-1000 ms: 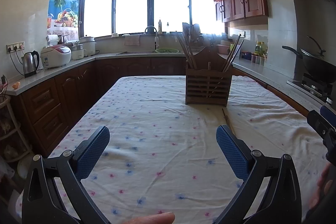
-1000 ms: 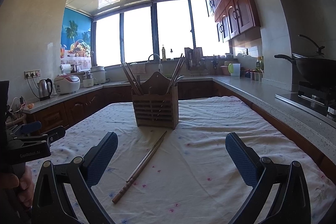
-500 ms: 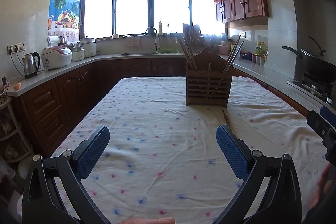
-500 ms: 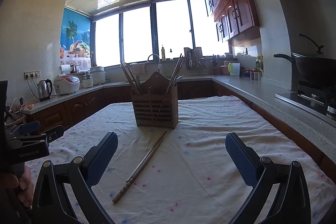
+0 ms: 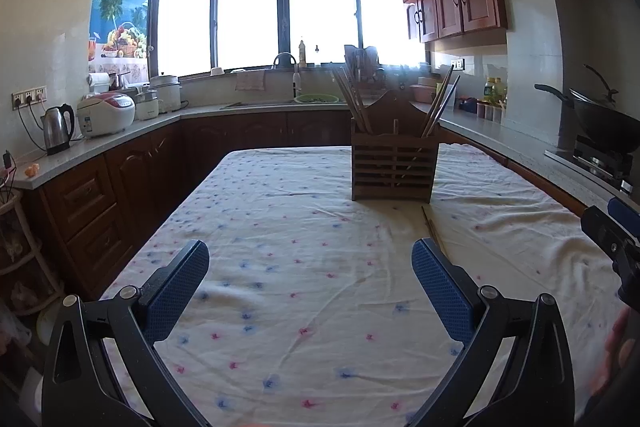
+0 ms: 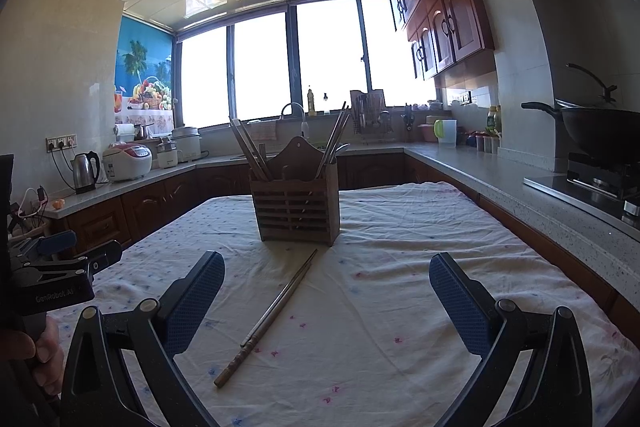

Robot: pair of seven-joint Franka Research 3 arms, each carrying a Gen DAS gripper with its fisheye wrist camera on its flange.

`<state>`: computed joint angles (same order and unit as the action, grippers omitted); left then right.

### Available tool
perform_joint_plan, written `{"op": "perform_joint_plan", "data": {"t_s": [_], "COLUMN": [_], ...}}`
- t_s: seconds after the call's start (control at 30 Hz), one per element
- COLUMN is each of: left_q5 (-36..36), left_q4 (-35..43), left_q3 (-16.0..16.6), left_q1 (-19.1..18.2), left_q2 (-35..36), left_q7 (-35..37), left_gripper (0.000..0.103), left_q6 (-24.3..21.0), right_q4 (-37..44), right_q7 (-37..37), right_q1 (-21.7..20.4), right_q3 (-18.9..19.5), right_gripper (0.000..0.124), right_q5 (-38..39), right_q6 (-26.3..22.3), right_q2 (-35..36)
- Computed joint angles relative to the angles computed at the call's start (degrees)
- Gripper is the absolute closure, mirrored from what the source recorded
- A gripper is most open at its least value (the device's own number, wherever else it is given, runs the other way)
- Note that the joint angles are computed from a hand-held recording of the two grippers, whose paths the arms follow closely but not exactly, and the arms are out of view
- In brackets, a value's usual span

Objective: Organize utensils

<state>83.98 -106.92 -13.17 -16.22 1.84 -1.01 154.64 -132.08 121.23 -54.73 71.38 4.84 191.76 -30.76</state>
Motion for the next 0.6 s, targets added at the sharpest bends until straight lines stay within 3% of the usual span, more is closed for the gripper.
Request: {"op": "perform_joint_plan", "data": {"t_s": [0.6], "left_q5": [-0.26], "left_q4": [0.13], "left_q3": [0.05], "left_q1": [-0.1], "left_q2": [0.07], "left_q7": [0.37], "left_gripper": [0.0], "left_q6": [0.28], "right_q4": [0.0], "right_q7": [0.1], "right_q1": [0.09], "right_q3": [-0.12], "right_gripper": [0.021], "right_q5": [-0.08], "right_q6": [-0.1], "right_q2": [-0.05]}}
